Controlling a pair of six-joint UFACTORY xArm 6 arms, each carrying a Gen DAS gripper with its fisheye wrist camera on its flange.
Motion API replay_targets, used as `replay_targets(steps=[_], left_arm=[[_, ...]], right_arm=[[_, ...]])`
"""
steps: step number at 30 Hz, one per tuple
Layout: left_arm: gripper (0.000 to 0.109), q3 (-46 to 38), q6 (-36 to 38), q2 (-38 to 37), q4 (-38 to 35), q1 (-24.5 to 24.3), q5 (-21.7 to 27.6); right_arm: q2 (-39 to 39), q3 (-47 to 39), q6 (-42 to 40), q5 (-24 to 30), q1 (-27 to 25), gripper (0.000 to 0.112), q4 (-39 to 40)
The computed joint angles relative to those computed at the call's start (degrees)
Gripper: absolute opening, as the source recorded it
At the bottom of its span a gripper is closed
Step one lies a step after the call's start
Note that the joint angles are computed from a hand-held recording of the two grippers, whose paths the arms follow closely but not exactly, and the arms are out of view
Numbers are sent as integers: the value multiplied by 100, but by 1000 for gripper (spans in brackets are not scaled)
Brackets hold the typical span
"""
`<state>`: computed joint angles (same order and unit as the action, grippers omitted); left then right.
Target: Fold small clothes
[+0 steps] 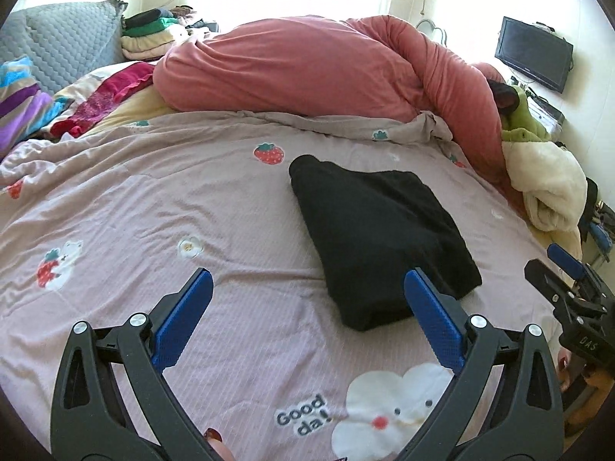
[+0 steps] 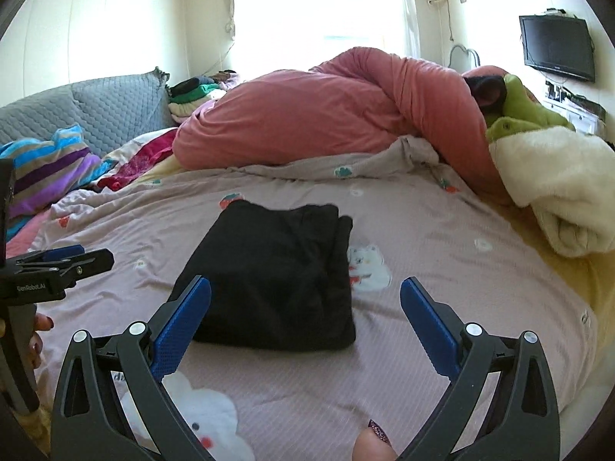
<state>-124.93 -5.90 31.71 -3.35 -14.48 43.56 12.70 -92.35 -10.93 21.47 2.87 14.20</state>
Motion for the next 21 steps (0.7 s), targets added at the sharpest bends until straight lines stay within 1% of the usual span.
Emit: replay_targets(steps=[6, 11, 15, 21], left_arm=[[93, 1121, -69, -578, 98, -24, -356], [93, 1804, -181, -875, -66, -23, -588], [93, 2103, -371, -1000, 137, -47, -729], [94, 2245, -379, -1054, 255, -95, -794]], right_arm=[[-291, 570, 414, 63, 96, 98, -319], [-360, 933, 1059, 118, 142, 98, -933], [-333, 1044, 1225, 180, 150, 98, -1025], [-371, 1156, 1270, 153, 125, 98, -1073]])
